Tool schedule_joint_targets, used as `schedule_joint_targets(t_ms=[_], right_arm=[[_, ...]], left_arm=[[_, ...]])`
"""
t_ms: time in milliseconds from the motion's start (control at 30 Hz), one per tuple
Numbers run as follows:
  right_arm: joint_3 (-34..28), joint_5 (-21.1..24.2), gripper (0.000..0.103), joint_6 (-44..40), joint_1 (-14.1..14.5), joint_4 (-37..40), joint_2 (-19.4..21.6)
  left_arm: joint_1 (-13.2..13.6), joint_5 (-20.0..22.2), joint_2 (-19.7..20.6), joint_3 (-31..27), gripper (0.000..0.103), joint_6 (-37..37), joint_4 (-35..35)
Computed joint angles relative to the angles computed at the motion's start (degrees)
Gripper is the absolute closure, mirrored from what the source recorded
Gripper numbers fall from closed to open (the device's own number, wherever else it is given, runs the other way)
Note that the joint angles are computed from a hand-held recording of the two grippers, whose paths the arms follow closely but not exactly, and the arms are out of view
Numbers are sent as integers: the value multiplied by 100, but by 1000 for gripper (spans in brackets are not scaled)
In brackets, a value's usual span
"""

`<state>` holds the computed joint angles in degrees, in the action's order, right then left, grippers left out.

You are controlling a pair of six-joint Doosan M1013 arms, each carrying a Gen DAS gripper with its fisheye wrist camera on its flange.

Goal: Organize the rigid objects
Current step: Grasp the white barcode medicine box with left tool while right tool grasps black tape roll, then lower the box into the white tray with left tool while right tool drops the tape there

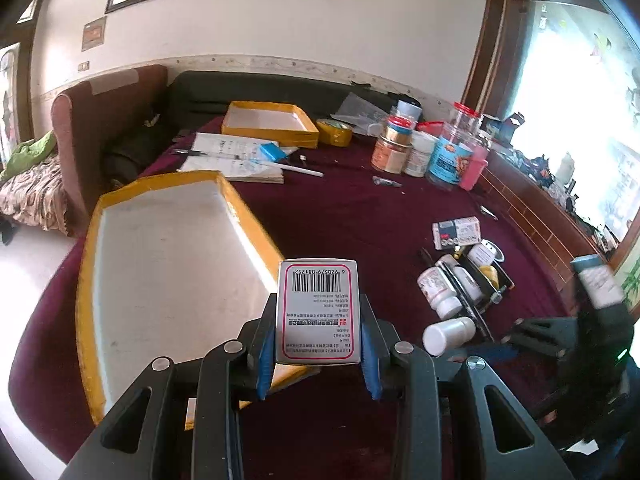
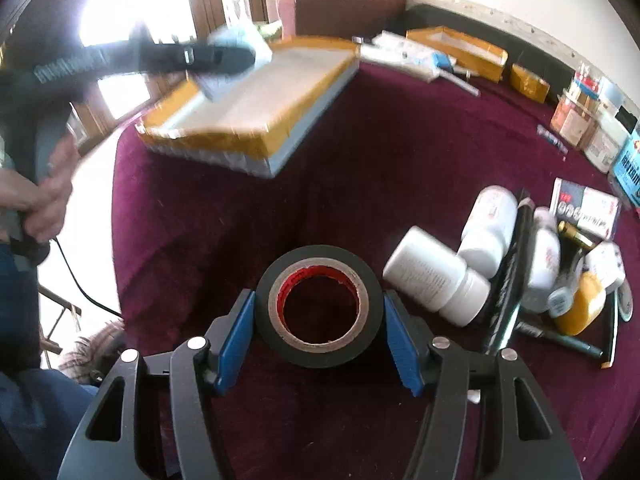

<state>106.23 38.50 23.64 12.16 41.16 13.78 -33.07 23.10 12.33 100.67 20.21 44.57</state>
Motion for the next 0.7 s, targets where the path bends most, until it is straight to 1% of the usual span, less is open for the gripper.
schedule_joint_targets(t_ms=[100,200,300,367,400,467,533,567,700], right_arm=[[-72,12,41,-236,-30,342,-78],[-340,236,41,-114,-19,448,-18],[-637,483,41,88,49,482,86],[-872,660,41,146,119,569,186],[-1010,718,41,213,176,574,248],[-1276,790,41,405,290,558,375],[-1602,905,41,661,412,512,563],[-1784,983,41,844,468,463,676],[-2618,1332,41,1847,701,70,1234]], left_arm=[[63,102,-74,66,67,-221,199],[164,238,-131,91,66,-260,240],[330,366,-137,33,66,45,-88],[453,499,-98,-54,66,374,-325],[500,554,-74,-91,66,480,-445],[675,688,28,-259,66,1034,-984],[789,783,121,-389,66,1224,-1212],[864,920,204,-507,66,1405,-1403],[1086,1156,472,-835,66,1757,-1805]])
